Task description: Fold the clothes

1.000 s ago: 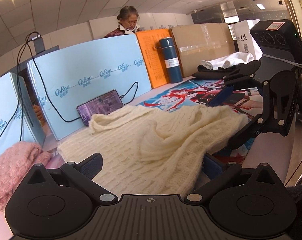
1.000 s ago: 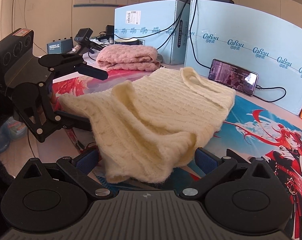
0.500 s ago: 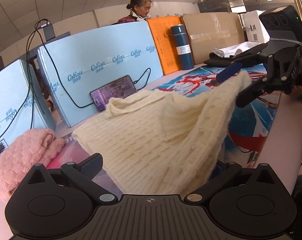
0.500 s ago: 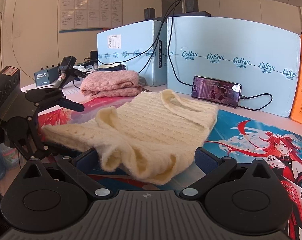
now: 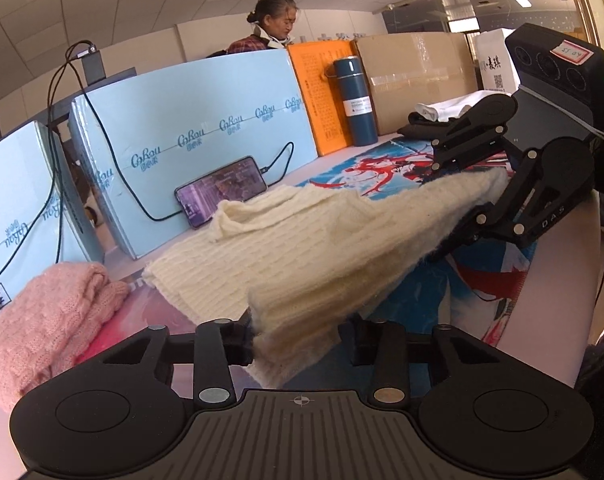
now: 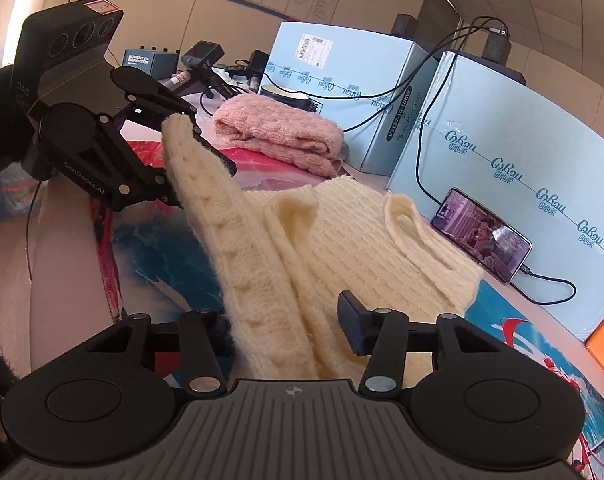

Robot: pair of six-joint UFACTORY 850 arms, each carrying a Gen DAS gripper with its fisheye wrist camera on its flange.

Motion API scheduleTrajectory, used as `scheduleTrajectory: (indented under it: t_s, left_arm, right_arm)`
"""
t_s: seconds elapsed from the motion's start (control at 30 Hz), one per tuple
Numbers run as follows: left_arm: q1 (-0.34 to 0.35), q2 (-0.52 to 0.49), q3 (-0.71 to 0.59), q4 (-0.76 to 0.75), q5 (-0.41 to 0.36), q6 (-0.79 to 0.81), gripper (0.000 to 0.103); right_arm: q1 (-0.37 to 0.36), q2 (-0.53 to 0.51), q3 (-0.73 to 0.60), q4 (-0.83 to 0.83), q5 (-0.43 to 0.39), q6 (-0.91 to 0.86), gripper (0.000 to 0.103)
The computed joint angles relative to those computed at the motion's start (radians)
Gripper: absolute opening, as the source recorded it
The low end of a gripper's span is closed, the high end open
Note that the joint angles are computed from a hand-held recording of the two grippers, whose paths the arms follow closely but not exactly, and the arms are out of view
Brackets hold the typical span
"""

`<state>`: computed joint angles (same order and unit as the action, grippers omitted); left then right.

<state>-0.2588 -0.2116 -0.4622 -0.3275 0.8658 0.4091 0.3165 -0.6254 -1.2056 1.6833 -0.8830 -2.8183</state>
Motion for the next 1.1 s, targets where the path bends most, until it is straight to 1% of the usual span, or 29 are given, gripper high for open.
scheduleTrajectory:
  t_s: [0.03, 0.07, 0.17, 0.23, 0.33, 0.4, 0.5, 0.57, 0.6, 0.67, 0.73, 0.8, 0.9, 1.0, 1.1]
  left_arm:
    - [0.0, 0.0, 0.003, 0.011, -0.013, 0.0, 0.025]
    - [-0.004, 0.0, 0.006, 0.011, -0.012, 0.002, 0.022]
    - [-0.013, 0.004, 0.022, 0.036, 0.008, -0.025, 0.019]
    - [-0.015, 0.02, 0.042, 0.073, 0.026, -0.064, 0.019]
    - [-0.031, 0.072, 0.083, 0.126, 0.047, -0.104, 0.019]
    - [-0.042, 0.108, 0.11, 0.161, 0.062, -0.13, 0.019]
    - [-0.032, 0.157, 0.157, 0.265, 0.165, -0.23, 0.019]
    - [-0.009, 0.118, 0.156, 0.317, 0.265, -0.325, 0.019]
    - [0.001, 0.098, 0.154, 0.337, 0.315, -0.368, 0.019]
    - [0.007, 0.045, 0.129, 0.316, 0.357, -0.413, 0.019]
    - [0.014, 0.007, 0.106, 0.294, 0.388, -0.45, 0.019]
    - [0.019, -0.005, 0.087, 0.264, 0.4, -0.476, 0.019]
    - [0.03, -0.017, 0.052, 0.226, 0.406, -0.51, 0.019]
    - [0.043, -0.026, 0.006, 0.181, 0.382, -0.552, 0.02]
    - [0.067, -0.039, -0.052, 0.122, 0.315, -0.578, 0.02]
  right_arm:
    - [-0.003, 0.0, -0.001, -0.014, -0.006, 0.005, 0.035]
    - [-0.005, 0.002, 0.002, -0.022, -0.005, 0.008, 0.034]
    - [-0.009, 0.013, 0.014, -0.049, 0.007, 0.02, 0.03]
    - [-0.017, 0.02, 0.018, -0.084, -0.003, 0.058, 0.029]
    - [-0.033, 0.054, 0.045, -0.137, -0.018, 0.079, 0.029]
    - [-0.052, 0.086, 0.064, -0.197, -0.062, 0.098, 0.028]
    - [-0.086, 0.127, 0.078, -0.284, -0.171, 0.125, 0.027]
    - [-0.109, 0.127, 0.055, -0.321, -0.271, 0.164, 0.02]
    - [-0.115, 0.116, 0.038, -0.316, -0.302, 0.185, 0.02]
    - [-0.114, 0.085, 0.002, -0.283, -0.317, 0.228, 0.019]
    - [-0.103, 0.043, -0.043, -0.265, -0.303, 0.286, 0.018]
    - [-0.093, 0.004, -0.087, -0.247, -0.297, 0.336, 0.017]
    - [-0.083, -0.04, -0.147, -0.191, -0.337, 0.35, 0.017]
    - [-0.062, -0.089, -0.224, -0.117, -0.347, 0.368, 0.017]
    - [-0.028, -0.138, -0.309, -0.058, -0.298, 0.393, 0.017]
